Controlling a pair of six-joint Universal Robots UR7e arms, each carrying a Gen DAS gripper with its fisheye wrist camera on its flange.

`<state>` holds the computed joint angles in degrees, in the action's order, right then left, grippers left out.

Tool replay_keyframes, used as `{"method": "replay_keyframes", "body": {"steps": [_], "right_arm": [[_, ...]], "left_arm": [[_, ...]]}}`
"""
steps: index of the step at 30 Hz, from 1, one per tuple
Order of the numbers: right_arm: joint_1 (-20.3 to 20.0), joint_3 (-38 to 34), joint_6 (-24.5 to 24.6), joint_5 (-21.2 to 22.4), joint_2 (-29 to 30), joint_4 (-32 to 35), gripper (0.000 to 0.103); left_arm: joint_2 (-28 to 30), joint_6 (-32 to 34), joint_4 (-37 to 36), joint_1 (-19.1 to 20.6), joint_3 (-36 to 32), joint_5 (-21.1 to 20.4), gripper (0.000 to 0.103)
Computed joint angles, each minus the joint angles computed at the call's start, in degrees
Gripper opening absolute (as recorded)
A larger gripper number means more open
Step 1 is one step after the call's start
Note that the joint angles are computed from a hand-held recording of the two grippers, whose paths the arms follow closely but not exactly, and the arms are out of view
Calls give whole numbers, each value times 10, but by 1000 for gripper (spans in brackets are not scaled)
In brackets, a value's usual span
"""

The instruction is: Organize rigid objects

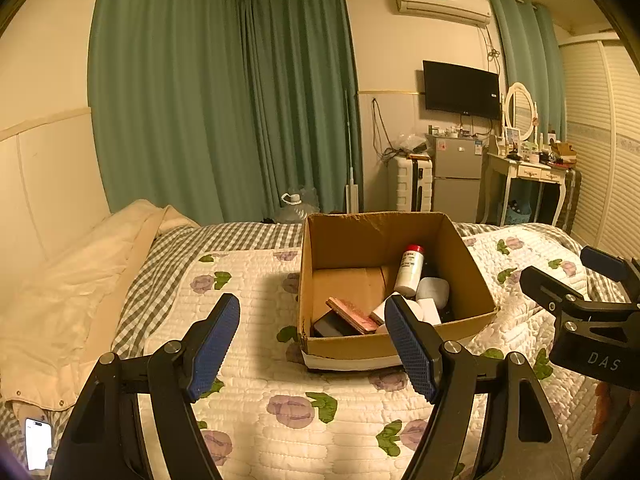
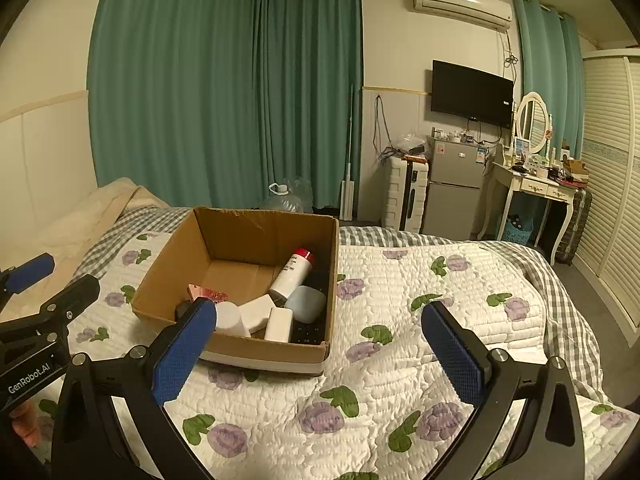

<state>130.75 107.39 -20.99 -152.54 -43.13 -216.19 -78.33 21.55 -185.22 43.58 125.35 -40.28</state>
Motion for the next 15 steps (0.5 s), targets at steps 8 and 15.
{"method": "replay_keyframes", "body": {"steps": [8, 15], "right_arm": [[-3, 1, 5, -1, 1, 2, 103], [-3, 2, 5, -1, 1, 0, 103]], "left_arm": [[-1, -3, 5, 0, 0, -1, 78], [-2, -2, 9, 0, 1, 0, 78]]}}
